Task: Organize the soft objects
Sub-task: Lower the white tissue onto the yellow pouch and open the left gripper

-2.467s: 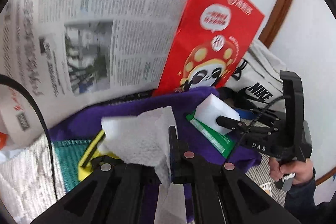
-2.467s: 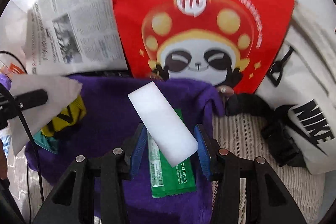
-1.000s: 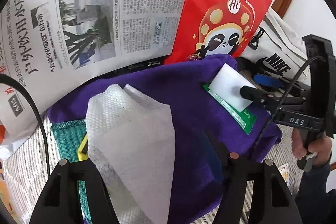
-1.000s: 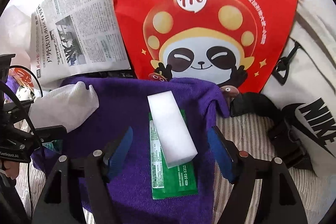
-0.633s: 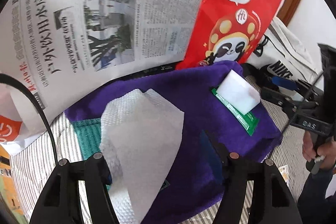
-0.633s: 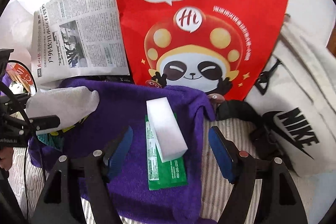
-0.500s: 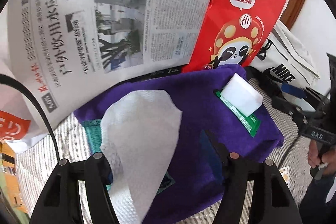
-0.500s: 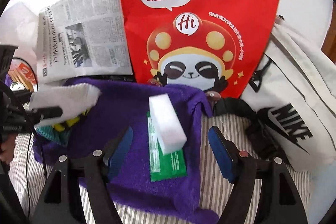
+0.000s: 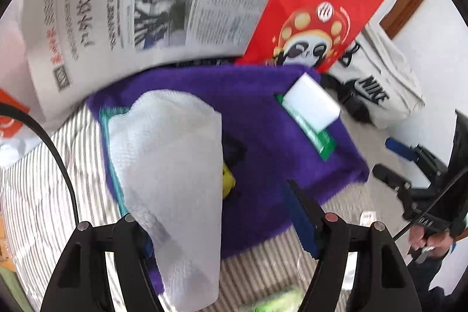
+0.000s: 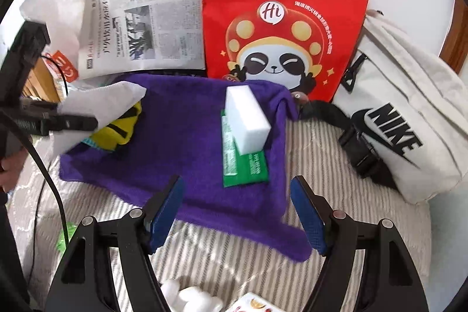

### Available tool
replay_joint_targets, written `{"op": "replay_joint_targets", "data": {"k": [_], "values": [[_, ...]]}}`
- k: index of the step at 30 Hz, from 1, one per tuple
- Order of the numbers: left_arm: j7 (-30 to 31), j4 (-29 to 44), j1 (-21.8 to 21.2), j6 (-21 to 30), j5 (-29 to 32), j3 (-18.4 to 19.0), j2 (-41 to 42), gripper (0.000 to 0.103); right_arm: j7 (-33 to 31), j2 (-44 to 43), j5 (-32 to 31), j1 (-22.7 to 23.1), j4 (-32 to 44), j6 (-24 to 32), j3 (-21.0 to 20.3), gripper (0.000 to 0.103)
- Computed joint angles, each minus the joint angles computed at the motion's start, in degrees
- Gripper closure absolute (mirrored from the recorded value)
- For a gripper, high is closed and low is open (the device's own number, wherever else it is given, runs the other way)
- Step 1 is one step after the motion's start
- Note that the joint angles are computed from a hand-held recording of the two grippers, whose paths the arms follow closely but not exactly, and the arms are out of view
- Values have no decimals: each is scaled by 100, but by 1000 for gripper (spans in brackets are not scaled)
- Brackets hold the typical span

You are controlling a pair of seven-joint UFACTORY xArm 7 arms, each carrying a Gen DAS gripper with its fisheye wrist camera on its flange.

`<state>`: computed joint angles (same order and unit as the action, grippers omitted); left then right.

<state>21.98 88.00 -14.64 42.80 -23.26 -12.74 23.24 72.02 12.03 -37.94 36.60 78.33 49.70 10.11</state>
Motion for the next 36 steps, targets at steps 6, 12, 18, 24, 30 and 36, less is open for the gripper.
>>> {"op": "replay_joint_targets", "data": {"k": [6,12,18,24,30,36], "values": [[384,-751,133,-421,-508,-56,-589,31,105,45,-13,107,2,-97,54,29],[1002,-762,340,-27,-1214,-143,-598,28,68,189,110,96,21,-904,35,29],[1793,-998,572,60,-2018,-92,-558,28,-464,719,327,164,689,-1430,-125,29],[2836,-1224,916,325,-3131,-87,-659,23,-975,1095,538,379,1226,-1209,-355,29],[5008,-1816,672,-1106,-4902,-149,-1273,10,-949,1084,769,370,1015,-1339,-447,29],[5102,-1533,-165,-2692,-3923,-160,-1058,7,-741,899,704,370,706,-1373,-512,29]]}}
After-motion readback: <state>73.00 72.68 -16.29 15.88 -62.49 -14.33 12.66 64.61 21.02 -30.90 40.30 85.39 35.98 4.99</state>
